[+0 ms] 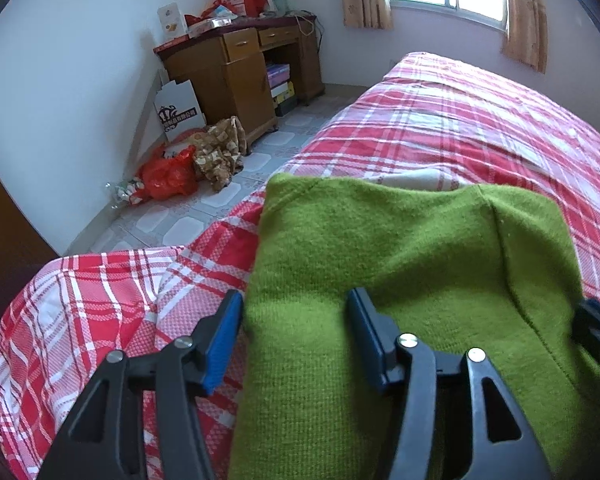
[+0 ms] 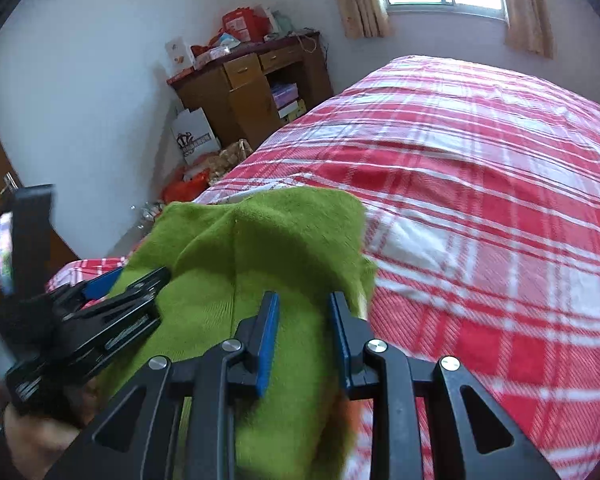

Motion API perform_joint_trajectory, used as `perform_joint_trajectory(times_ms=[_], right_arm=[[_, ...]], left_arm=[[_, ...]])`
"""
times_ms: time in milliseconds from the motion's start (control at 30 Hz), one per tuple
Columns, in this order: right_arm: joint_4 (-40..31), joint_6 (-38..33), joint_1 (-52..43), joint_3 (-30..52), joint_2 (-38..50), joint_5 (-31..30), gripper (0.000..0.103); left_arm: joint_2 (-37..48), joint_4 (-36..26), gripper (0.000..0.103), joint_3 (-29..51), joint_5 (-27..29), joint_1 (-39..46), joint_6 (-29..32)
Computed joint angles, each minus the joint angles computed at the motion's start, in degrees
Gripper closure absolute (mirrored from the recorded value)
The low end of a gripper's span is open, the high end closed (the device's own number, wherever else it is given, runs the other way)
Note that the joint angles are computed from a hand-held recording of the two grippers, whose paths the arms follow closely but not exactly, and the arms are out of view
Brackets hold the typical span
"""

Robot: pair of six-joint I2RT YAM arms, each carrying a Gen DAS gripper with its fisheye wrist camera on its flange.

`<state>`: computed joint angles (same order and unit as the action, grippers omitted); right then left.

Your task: Fold small clothes

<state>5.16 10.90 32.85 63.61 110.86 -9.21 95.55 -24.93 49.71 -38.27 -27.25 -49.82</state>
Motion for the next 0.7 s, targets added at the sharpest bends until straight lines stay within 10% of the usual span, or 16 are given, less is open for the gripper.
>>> perform_joint_trajectory(times_ms=[300, 400, 500, 700], right_arm=[[7.2, 4.7, -3.0, -18.3, -14.4, -5.0, 0.067], [8.6, 7.9, -4.8, -19.3, -13.2, -10.5, 0.034], [8.7, 7.3, -5.5, -19.1, -11.0, -14.7, 0.034], [10.1, 3.8, -0.4, -20.4, -7.0, -12.6, 0.035]], left_arm=[[0.1, -0.7, 0.045, 0.2, -1.2, -0.7, -0.6], [-8.0, 6.3, 0.044, -7.1, 5.1, 1.2, 1.9], [-19.3, 5.3, 0.016, -14.2, 9.2, 2.1, 0.7], [-35.0, 3.0, 0.013, -26.3, 13.8, -7.5, -11.4]])
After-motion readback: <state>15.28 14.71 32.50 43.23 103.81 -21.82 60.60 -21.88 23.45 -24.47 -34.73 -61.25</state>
